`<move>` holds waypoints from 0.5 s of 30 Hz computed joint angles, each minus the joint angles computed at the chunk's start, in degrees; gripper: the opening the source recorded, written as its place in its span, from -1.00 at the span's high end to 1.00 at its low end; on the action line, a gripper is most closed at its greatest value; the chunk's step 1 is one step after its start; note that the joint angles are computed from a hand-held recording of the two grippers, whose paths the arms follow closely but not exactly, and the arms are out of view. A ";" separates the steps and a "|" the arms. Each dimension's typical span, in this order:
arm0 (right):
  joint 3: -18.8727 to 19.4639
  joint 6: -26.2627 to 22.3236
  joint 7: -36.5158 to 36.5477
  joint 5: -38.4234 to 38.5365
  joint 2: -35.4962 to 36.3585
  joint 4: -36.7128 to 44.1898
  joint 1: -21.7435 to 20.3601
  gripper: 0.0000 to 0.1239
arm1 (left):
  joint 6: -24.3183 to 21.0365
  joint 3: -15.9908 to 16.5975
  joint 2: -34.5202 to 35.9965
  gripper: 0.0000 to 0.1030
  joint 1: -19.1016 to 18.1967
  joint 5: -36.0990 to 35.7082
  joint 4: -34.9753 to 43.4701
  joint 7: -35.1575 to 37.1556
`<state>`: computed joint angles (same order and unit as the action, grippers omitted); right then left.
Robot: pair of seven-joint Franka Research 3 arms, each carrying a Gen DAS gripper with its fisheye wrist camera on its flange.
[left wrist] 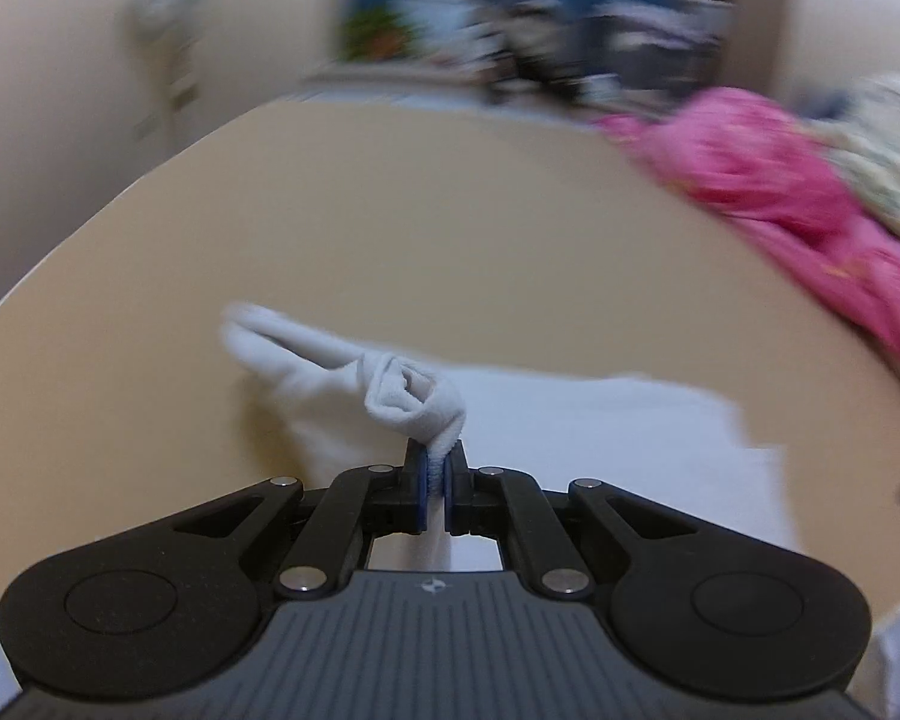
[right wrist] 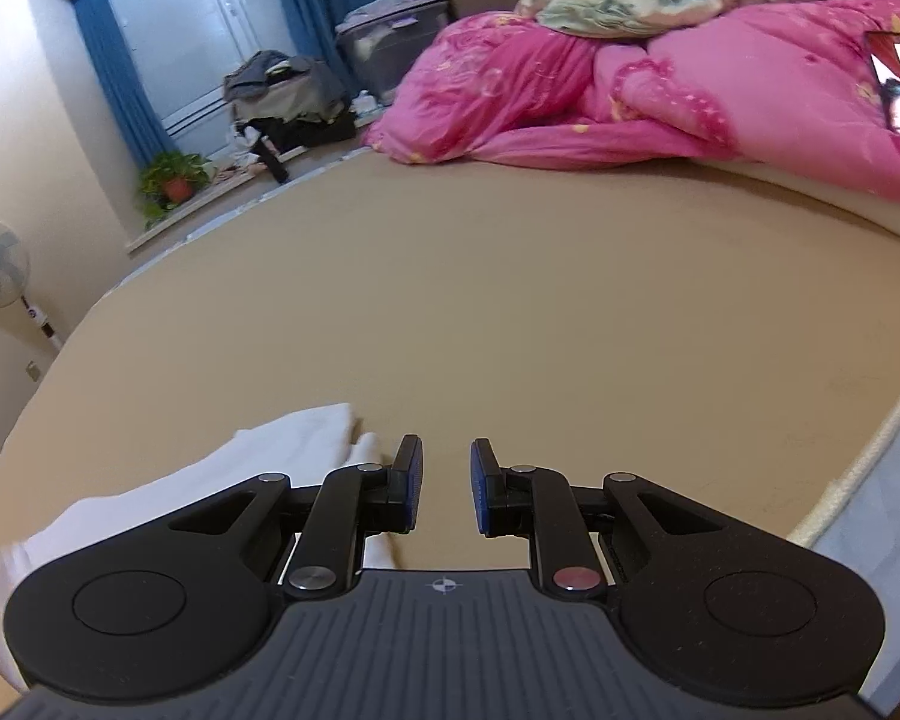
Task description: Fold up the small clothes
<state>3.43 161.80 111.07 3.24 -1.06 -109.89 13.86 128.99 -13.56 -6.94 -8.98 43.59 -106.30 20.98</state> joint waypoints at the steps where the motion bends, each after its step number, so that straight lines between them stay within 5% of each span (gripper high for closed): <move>1: -0.06 0.23 0.05 0.03 -0.04 -0.17 -0.06 0.69 | 0.51 -1.18 2.41 0.92 -0.83 1.44 2.51 0.22; 6: -0.24 2.14 1.77 -1.47 -0.60 -1.53 -0.63 0.69 | 4.63 -3.32 16.71 0.87 -8.08 4.86 14.35 7.36; 8: -0.34 2.05 1.40 -0.12 -0.50 -1.59 -0.76 0.69 | 9.82 -4.54 20.62 0.59 -7.69 -5.04 15.58 17.97; 10: -0.44 1.66 -0.54 3.11 -0.45 -1.63 -0.65 0.69 | 12.66 -6.11 21.65 0.56 -5.67 -12.81 14.20 27.35; 15: -0.44 -5.83 -18.86 22.89 0.99 1.31 0.61 0.65 | 21.64 2.21 10.50 0.55 -6.44 -6.00 -0.49 12.42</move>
